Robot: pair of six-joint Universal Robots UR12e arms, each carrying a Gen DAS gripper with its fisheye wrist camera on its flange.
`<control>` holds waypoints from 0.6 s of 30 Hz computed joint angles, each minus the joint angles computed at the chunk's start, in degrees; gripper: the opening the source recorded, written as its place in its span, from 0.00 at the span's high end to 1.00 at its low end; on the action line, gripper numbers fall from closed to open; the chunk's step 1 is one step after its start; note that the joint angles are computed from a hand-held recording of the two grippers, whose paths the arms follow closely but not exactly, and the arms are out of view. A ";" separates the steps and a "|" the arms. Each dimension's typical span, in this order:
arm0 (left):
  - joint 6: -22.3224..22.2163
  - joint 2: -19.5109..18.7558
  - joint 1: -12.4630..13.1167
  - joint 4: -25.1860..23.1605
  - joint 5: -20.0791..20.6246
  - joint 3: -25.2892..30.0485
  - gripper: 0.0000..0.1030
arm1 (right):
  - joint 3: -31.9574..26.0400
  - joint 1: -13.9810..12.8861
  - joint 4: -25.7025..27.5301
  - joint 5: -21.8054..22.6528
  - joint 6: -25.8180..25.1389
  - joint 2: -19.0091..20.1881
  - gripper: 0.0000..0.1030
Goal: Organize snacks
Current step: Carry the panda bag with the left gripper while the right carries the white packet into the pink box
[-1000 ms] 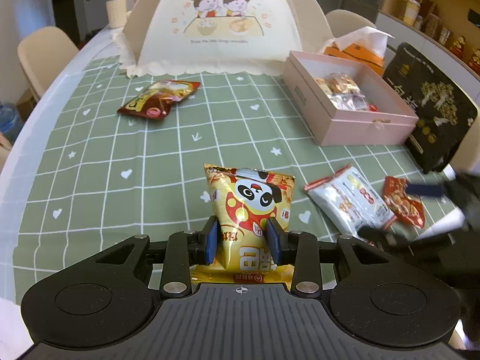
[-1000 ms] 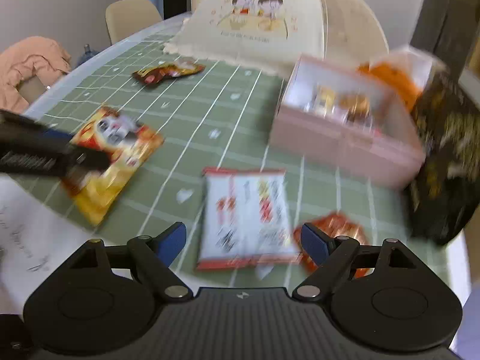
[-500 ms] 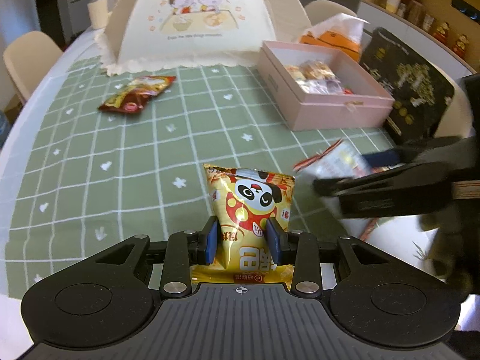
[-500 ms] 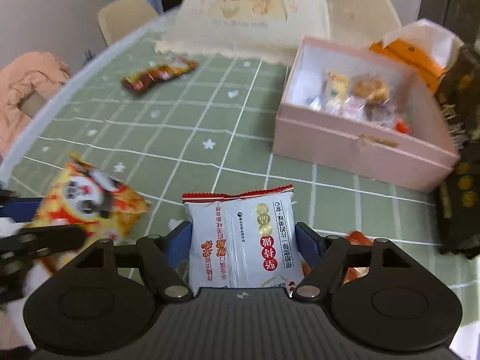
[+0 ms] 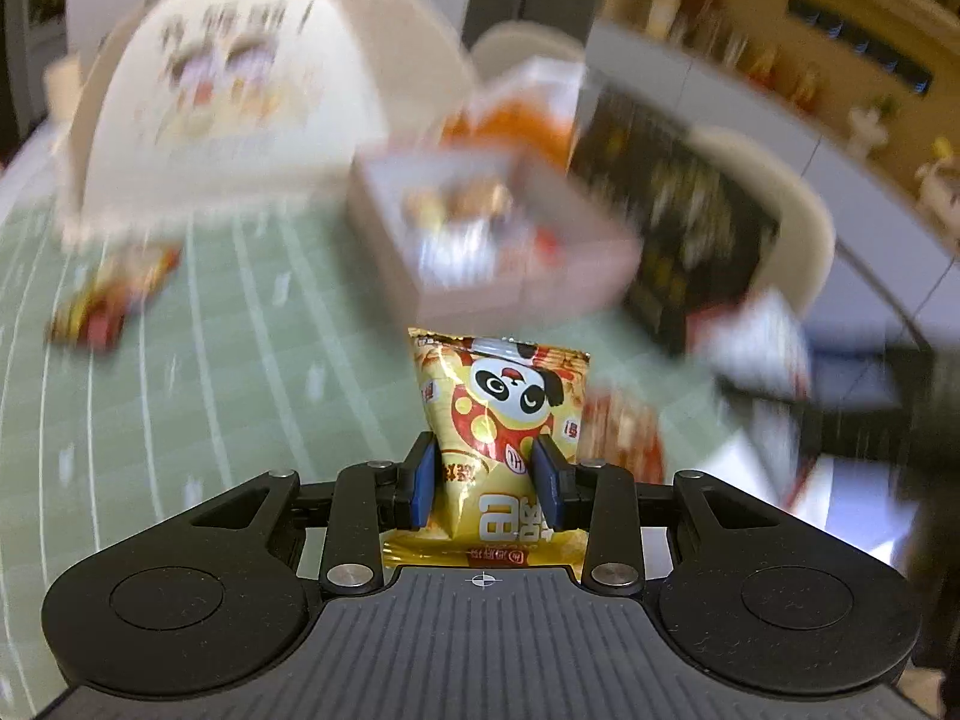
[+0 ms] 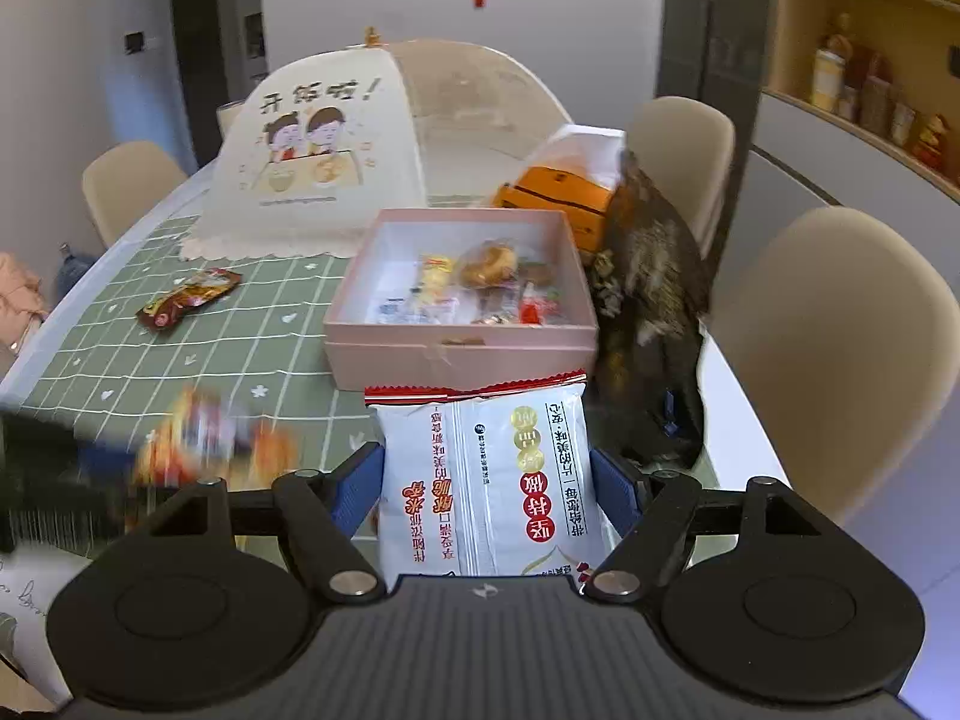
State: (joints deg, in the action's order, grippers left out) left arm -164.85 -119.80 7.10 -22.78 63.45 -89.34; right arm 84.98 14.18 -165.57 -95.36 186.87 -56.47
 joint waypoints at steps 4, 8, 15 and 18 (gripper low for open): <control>-3.23 -5.47 -1.41 6.97 -0.57 8.49 0.62 | 1.19 0.00 -0.16 -0.78 0.89 -0.51 0.28; -8.66 -14.20 -1.33 -3.29 -10.83 22.99 0.61 | 1.88 0.24 -0.35 -1.47 1.29 -0.79 0.28; -19.07 -13.68 -1.11 3.21 -7.63 18.22 0.62 | 3.16 0.26 0.69 -3.57 2.03 -1.21 0.28; -17.62 -10.11 0.15 4.30 -9.68 11.42 0.62 | 2.10 -0.05 0.60 -2.78 1.46 -0.72 0.27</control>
